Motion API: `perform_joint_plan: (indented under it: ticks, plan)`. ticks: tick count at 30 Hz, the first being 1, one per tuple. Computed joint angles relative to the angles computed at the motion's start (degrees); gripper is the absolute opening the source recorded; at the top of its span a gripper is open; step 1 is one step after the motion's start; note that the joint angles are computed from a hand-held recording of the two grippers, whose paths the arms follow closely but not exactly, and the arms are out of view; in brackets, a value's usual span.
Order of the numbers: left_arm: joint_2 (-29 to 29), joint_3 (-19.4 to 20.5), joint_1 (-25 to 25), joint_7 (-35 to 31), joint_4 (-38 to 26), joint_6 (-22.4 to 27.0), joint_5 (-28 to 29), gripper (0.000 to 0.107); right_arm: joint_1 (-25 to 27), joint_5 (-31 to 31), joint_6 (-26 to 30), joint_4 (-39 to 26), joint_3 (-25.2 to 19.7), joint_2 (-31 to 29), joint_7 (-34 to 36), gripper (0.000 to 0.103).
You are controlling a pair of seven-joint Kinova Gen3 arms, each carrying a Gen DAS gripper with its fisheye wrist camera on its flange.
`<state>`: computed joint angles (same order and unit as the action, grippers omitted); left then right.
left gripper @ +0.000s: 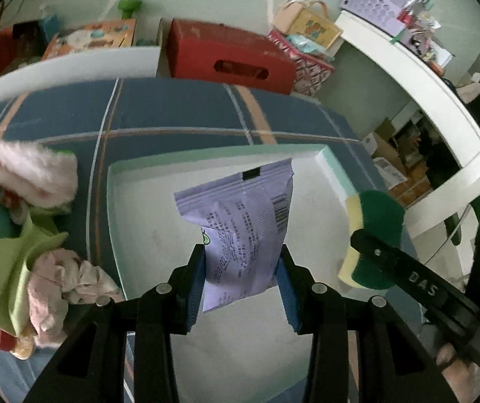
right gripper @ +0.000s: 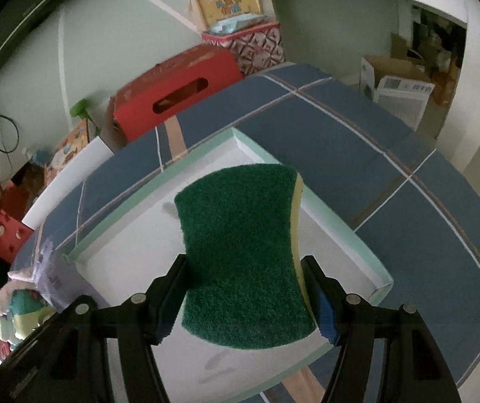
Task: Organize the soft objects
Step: 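Carry the sponge and purple packet over the white tray with both tools, then open both tools to drop the sponge and packet into the tray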
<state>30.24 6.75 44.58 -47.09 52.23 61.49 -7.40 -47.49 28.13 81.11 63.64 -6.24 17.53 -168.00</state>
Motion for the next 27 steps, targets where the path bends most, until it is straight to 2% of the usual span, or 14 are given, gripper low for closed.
perform_joint_plan:
  ticks: [5,10,12,14,17,19,20,22,27]
  plan:
    - [0.19,-0.08,-0.16,0.38,1.29,-1.07,0.17,0.042,1.20,-2.19,-1.29,0.36,-0.10,0.79,1.26,0.070]
    - [0.44,-0.23,0.13,-0.13,0.80,-1.01,-0.58,0.044,0.27,-1.23,-0.49,-0.40,0.26,0.94,1.25,0.070]
    - [0.60,-0.40,0.33,-0.13,0.41,-0.85,-0.93,0.049,-0.33,-0.41,0.34,-1.19,0.41,1.28,1.40,0.071]
    - [0.39,-0.44,0.41,-0.26,0.49,-0.93,-1.12,0.063,-0.93,0.25,1.34,-1.97,0.59,1.62,1.45,0.074]
    - [0.37,-0.57,0.56,-0.28,-0.01,-0.35,-1.49,0.067,-1.72,1.08,2.63,-3.10,0.78,2.03,1.90,0.087]
    - [0.32,-0.87,0.90,-0.04,-0.38,0.27,-2.05,0.069,-2.24,1.60,3.76,-4.19,0.91,2.48,2.72,0.087]
    - [0.20,-1.13,1.17,0.22,-0.44,0.45,-2.54,0.078,-2.61,1.97,4.31,-4.67,1.02,2.66,2.99,0.088]
    - [-0.31,-1.69,1.86,1.05,-0.06,0.32,-3.75,0.087,-3.23,2.60,5.23,-5.47,1.25,3.02,3.46,0.093]
    - [-0.75,-2.99,3.98,3.38,-0.95,2.35,-7.85,0.089,-5.14,4.96,7.90,-7.32,2.08,3.85,4.09,0.103]
